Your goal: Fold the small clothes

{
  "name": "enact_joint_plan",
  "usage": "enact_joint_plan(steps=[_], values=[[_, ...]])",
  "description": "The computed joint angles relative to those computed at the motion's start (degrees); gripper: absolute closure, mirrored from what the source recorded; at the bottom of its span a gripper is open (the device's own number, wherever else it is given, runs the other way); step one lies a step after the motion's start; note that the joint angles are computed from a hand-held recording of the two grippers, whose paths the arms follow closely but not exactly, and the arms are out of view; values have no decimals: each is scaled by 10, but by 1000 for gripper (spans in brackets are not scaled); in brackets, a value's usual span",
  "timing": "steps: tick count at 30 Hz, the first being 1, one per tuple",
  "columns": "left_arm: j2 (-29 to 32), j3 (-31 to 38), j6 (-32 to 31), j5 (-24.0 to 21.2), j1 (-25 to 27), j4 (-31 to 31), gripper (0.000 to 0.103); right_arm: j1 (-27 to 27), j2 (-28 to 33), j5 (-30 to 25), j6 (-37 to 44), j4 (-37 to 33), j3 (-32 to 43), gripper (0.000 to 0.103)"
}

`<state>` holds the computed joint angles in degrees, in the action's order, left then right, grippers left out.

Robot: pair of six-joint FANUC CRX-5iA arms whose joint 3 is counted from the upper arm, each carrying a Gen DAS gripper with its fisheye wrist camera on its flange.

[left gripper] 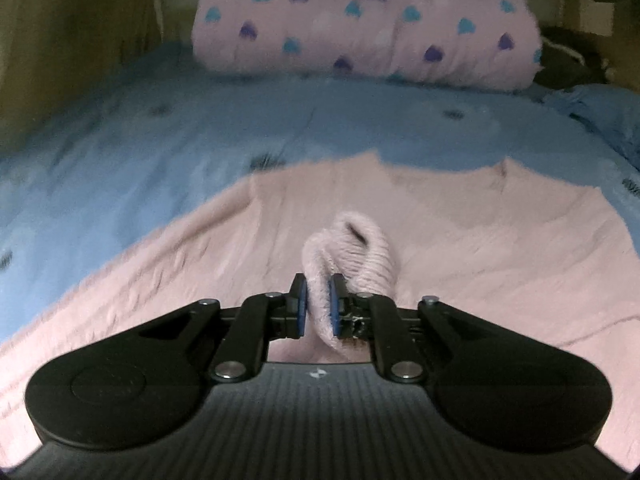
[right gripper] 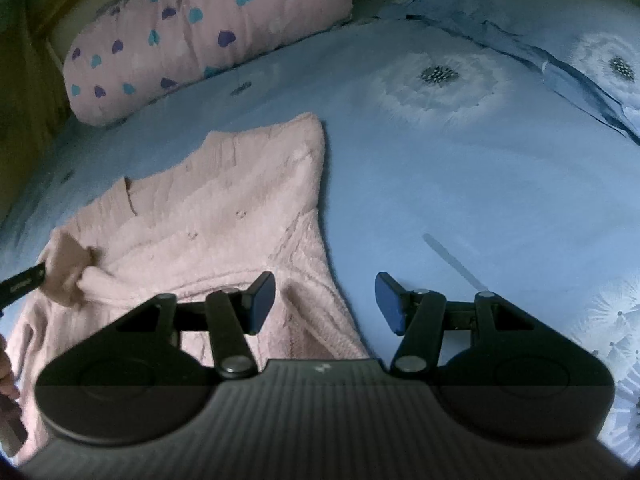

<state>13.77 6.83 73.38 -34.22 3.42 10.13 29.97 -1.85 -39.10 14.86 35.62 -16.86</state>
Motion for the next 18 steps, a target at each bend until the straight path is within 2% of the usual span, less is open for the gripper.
enact_joint_plan(steps=[2,5,6,8,11,17,18], values=[[2,2,-3,-15,14,8,88,2,5,-6,9,-7,6,45],[-1,-9,-16,-8,32,29,88,7,12,-15,7,-8,14,45],[-3,-19,-37,-6,39,62,88,8,15,-18,8,-11,18,45],[-3,-49,-131,-16,55,188,88,11,20,-18,25,-26,26,45],[-2,-70,-190,-24,59,286,87,16,30,-26,43,-29,35,44],[-3,-83,-199,-23,61,333,69,33,47,-57,32,5,40,44],[-4,-85,-202,-20,63,337,64,35,50,-62,34,11,42,43]])
